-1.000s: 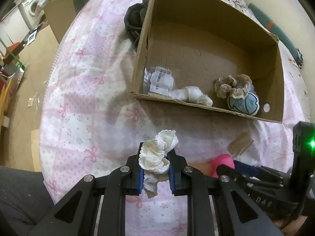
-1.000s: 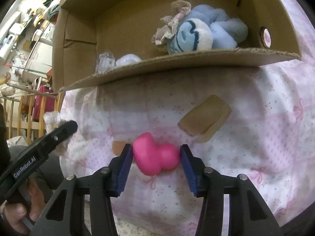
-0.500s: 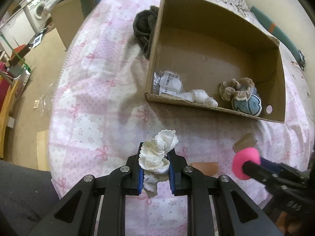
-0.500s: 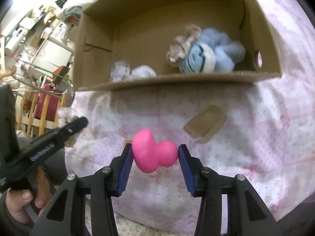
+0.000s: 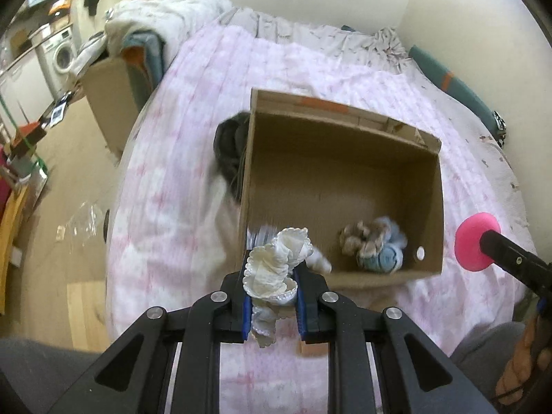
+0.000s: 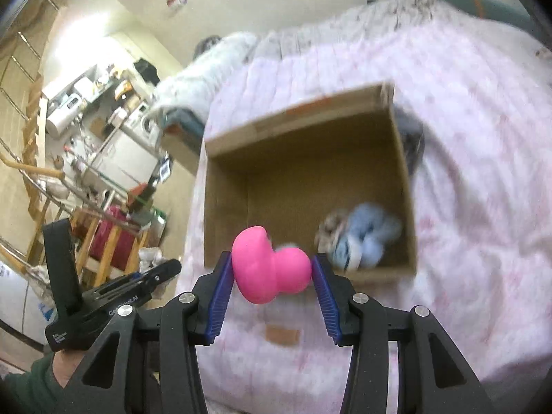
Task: Organize soft objects
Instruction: 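Carry both held items over the box and lower them inside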
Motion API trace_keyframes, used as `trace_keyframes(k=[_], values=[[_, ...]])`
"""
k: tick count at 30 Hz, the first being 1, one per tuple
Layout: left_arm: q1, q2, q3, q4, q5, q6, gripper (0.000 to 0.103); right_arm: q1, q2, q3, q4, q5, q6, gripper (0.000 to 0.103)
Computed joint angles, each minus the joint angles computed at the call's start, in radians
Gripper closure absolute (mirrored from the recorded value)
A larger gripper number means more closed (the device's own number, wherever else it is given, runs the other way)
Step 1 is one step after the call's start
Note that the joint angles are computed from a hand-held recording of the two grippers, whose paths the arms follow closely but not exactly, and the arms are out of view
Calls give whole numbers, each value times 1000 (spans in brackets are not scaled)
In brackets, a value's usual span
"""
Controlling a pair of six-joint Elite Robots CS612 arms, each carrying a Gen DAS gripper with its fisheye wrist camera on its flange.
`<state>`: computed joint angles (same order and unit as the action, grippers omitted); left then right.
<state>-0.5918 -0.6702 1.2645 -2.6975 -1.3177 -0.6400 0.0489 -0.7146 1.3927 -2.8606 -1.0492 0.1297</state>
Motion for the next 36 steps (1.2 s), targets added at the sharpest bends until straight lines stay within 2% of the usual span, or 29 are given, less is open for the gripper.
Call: trace_keyframes(k=[3, 10, 16, 19, 30, 36], values=[[9, 25, -56, 40, -3, 7, 85, -2, 13, -26, -19, -6, 18, 54], [17, 76, -126, 59, -5, 60, 85, -1, 73, -97, -4, 0, 59, 54], [27, 127, -173, 72, -52, 81, 85, 11, 118, -117, 68, -33, 36, 54], [30, 142, -186, 88, -52, 58, 85, 15, 127, -126, 101, -36, 29, 54], [31, 157, -197, 81, -97, 55, 85, 20, 151, -165, 151, -41, 30, 54], [26, 163, -206, 85, -90, 77, 85, 23, 155, -175, 173, -51, 14, 54]])
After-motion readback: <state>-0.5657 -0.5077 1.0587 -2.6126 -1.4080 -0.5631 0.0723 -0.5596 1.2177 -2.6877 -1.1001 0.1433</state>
